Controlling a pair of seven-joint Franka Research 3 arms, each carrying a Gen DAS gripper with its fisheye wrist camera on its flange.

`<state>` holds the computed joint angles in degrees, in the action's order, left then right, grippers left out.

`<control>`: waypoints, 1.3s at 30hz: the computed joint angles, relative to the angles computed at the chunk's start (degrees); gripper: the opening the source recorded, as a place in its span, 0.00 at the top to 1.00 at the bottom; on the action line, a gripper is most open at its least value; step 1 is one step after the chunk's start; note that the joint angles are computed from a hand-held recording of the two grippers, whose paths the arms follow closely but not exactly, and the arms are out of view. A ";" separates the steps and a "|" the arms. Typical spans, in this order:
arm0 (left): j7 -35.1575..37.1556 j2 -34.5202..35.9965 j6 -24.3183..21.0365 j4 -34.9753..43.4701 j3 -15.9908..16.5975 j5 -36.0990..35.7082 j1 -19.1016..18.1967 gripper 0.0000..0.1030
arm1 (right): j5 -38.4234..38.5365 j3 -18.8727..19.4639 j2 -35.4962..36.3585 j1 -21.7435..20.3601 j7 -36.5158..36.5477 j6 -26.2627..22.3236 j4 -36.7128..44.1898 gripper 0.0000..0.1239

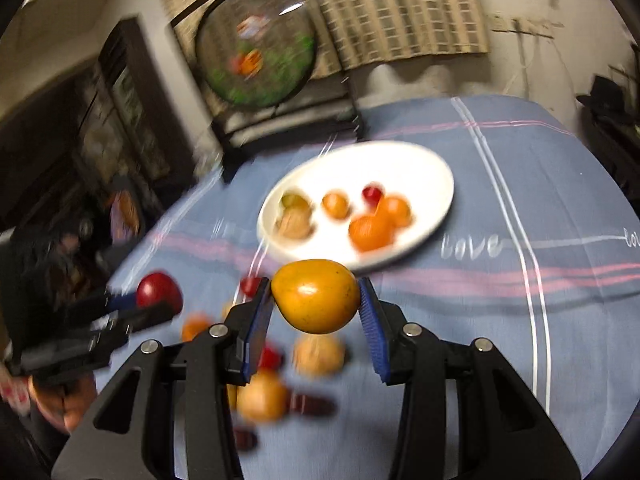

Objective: Organize fruits
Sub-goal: 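Carry the yellow-orange fruit and red plum onto the white plate and release both, then grasp the dark red plum with the right gripper while the left gripper reaches the pale yellow fruit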

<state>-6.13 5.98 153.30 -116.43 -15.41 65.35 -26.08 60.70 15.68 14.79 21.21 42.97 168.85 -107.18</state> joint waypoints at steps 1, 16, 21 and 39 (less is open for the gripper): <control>1.96 1.33 -0.04 1.91 0.11 -1.04 0.29 0.58 | -2.50 -1.27 2.15 1.23 3.54 1.81 2.41 0.65; 32.44 26.22 -9.83 33.35 5.46 -23.36 -3.91 0.58 | -26.13 -6.55 23.73 2.43 34.62 -3.49 27.88 0.65; 35.23 28.38 -10.82 34.95 6.87 -27.64 -4.68 0.58 | -31.28 -5.20 26.49 1.62 36.19 -4.09 31.59 0.64; -5.81 -1.15 -7.64 -0.22 8.73 1.63 -9.04 0.04 | -19.04 8.22 12.94 -8.99 19.86 0.80 13.07 0.47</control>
